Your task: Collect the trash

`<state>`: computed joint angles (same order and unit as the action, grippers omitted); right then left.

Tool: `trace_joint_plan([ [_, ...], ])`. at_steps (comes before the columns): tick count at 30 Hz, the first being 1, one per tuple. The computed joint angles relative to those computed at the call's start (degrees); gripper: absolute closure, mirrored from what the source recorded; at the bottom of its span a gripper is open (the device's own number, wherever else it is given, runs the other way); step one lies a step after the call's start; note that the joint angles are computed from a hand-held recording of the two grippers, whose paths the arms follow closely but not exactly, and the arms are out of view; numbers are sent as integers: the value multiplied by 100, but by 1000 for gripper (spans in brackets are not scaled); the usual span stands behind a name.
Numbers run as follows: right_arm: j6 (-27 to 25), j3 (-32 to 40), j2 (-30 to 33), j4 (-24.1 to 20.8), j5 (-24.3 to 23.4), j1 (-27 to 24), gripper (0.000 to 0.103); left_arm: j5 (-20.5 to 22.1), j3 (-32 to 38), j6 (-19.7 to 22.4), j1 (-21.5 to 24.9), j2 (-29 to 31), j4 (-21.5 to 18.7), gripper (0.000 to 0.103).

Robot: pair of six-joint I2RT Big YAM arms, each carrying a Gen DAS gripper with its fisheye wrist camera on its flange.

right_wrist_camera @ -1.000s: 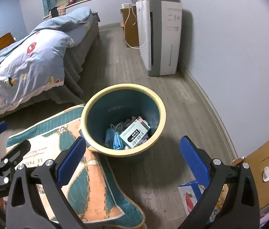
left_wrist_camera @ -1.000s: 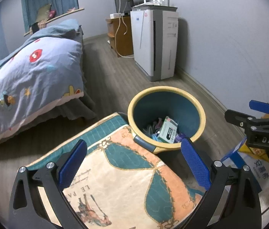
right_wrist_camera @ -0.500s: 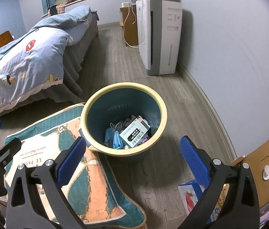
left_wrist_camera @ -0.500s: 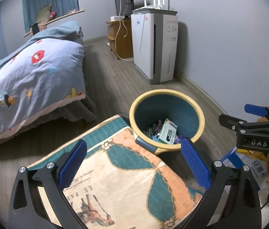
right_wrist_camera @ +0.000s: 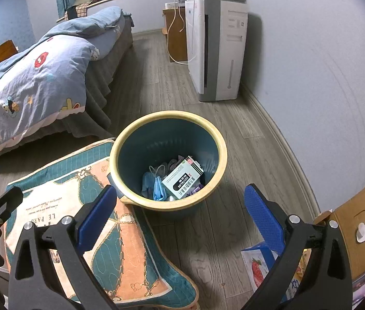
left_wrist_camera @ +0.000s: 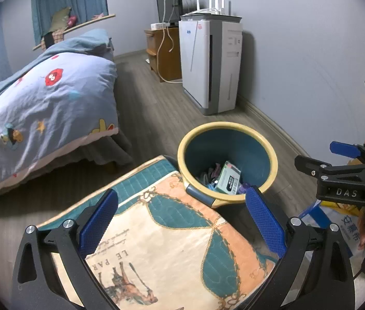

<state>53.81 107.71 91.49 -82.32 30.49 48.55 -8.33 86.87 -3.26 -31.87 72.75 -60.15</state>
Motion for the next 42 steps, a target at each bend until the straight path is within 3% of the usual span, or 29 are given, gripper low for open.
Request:
trace_joint_plan([
  [42, 110, -80, -71, 11, -37, -17, 6, -35, -19, -52, -47, -33, -37, 5],
])
